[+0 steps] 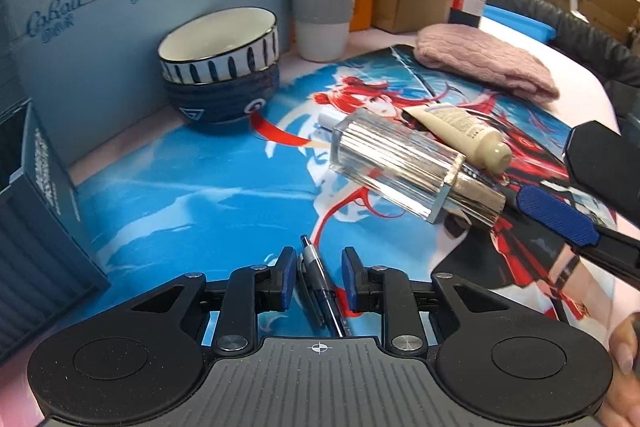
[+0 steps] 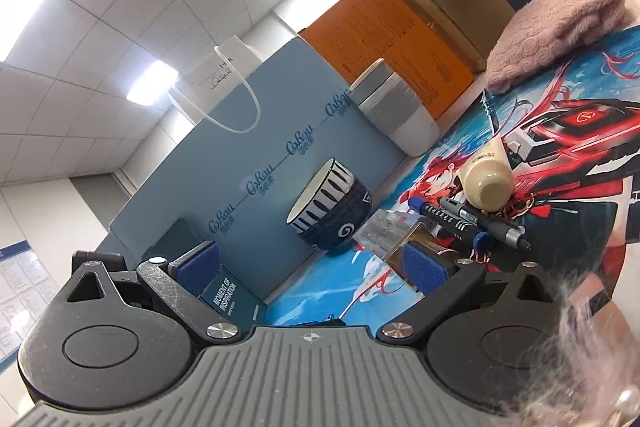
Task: Organize rigid objects
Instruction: 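Grasp a black pen on the mat with the left gripper, then carry the black pen into the blue box and open the left gripper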
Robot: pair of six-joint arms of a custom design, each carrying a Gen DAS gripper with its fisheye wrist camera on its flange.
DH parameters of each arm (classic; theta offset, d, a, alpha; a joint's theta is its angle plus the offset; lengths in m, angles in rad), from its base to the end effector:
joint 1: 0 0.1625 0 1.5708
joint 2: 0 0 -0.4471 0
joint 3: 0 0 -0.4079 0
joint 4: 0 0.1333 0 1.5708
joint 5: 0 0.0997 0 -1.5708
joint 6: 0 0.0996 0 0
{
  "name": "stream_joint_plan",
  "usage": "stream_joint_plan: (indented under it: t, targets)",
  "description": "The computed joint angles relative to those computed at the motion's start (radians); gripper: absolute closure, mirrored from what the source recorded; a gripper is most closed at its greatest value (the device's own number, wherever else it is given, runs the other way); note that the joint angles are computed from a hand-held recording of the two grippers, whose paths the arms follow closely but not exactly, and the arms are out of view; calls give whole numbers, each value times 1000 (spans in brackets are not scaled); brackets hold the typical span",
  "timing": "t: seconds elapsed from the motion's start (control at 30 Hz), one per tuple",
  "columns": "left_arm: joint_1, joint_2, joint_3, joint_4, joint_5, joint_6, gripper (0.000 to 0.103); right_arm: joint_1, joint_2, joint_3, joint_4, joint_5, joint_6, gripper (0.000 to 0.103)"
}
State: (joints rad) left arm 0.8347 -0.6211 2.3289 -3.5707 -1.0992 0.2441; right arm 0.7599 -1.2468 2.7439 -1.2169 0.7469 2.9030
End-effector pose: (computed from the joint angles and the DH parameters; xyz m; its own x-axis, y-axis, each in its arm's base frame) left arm -0.1557 -0.4377 -0.0377 -0.5705 0.6578 -0.4918 0.8047 0.5675 -0.1743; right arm -0.0099 -0.2941 0.0650 -0.9988 -0.0385 0.0299 -0.0366 0.1867 -0.9817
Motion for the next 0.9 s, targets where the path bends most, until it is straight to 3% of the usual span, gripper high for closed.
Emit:
stream_joint_plan:
  t: [0.1,0.23,0.6,0.73,0.83,0.9]
  targets:
    - [1,12,7,-39,-8,83,85,-3,5,0,-1,-8,-4,5]
    - [41,-26,14,-25,-84,37,89,6,9,2,-15,12,3,5]
    - [98,-110,174,-390,-282,-32,90,5,6,-5,8,13,0,5]
    - [63,-64,208,-652,-249,8,92,11,10,-3,0,23,-2,5]
    - [11,-13,206,-875,-148,80,94,23,13,-4,-7,43,3,5]
    - [-12,-8,187,-957,-81,144,94,27,13,-7,-4,52,3,5]
